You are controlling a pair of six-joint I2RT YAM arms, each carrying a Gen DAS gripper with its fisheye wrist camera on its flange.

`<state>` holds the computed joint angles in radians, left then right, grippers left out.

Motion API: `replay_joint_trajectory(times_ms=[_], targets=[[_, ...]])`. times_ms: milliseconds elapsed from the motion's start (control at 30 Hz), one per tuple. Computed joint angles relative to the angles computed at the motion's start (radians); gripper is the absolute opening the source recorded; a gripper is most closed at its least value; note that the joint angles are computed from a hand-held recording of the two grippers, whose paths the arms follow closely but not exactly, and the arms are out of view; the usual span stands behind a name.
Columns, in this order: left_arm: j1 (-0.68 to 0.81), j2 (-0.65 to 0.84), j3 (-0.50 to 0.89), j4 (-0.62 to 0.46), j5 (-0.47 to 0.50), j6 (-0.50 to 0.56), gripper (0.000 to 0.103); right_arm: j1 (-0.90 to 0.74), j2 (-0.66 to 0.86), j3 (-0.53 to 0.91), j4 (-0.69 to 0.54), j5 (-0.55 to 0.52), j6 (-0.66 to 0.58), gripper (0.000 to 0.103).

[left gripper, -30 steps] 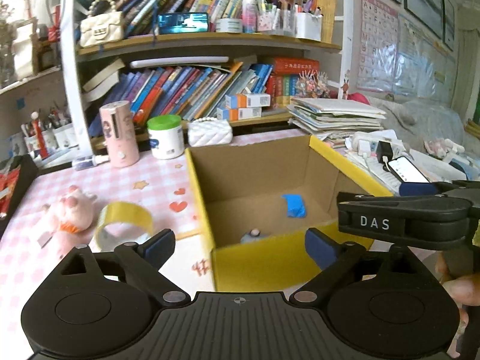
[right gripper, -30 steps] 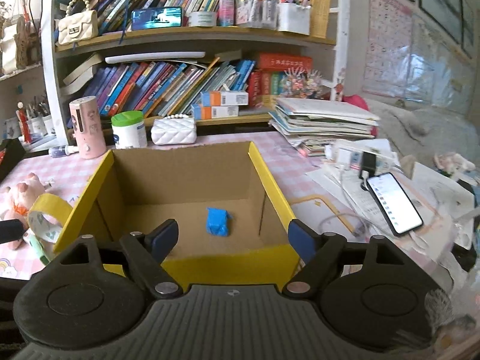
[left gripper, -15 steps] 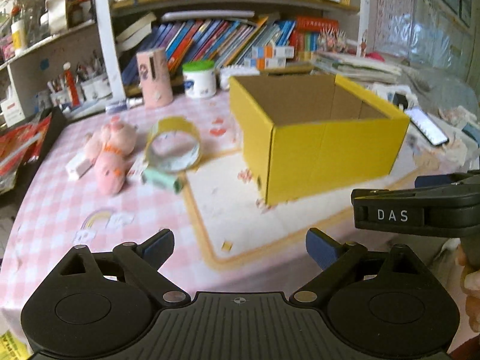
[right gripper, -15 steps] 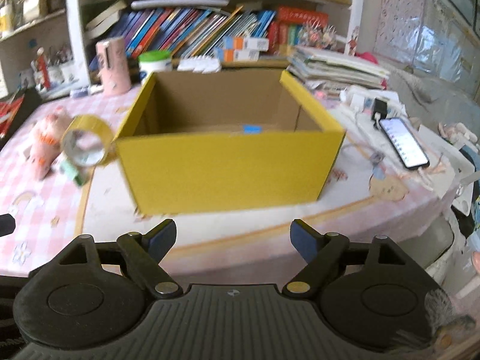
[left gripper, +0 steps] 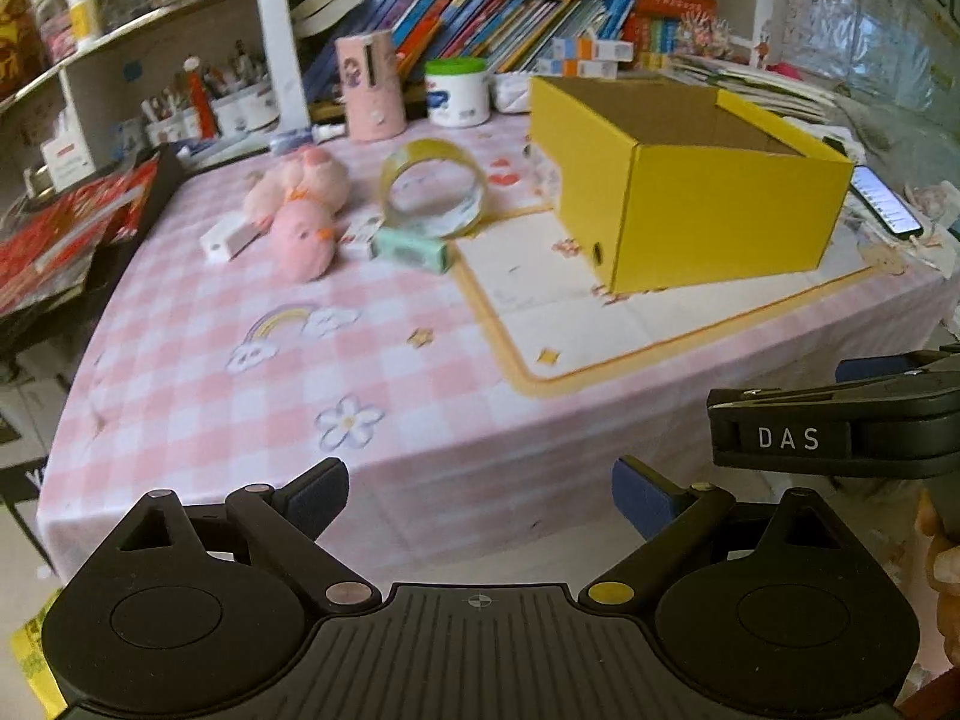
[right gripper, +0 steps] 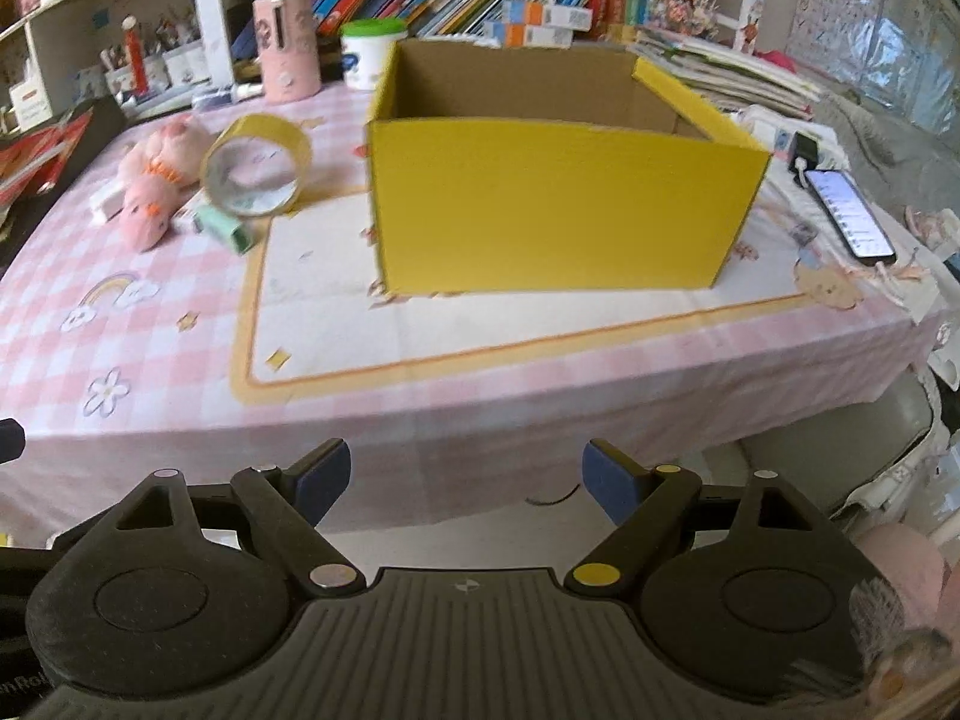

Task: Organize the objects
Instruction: 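Lift both tools out of the box and pull back from it, then reach to the yellow tape roll and grasp it with the right gripper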

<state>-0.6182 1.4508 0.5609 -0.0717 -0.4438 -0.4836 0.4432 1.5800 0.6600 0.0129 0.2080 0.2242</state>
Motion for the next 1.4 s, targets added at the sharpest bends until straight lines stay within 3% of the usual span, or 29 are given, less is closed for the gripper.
replay_joint_trajectory(times_ms=[833, 1400], targets=[[0.156, -0.270, -0.174, -0.089, 0.017, 0.018, 0.096, 0.234, 0.077, 0.093, -0.044, 0.034, 0.045, 0.086], [0.316, -0.190, -0.155, 0.002, 0.089, 0.099, 0.096, 0.243, 0.238, 0.266, -0.059, -0.015, -0.013, 0.086]])
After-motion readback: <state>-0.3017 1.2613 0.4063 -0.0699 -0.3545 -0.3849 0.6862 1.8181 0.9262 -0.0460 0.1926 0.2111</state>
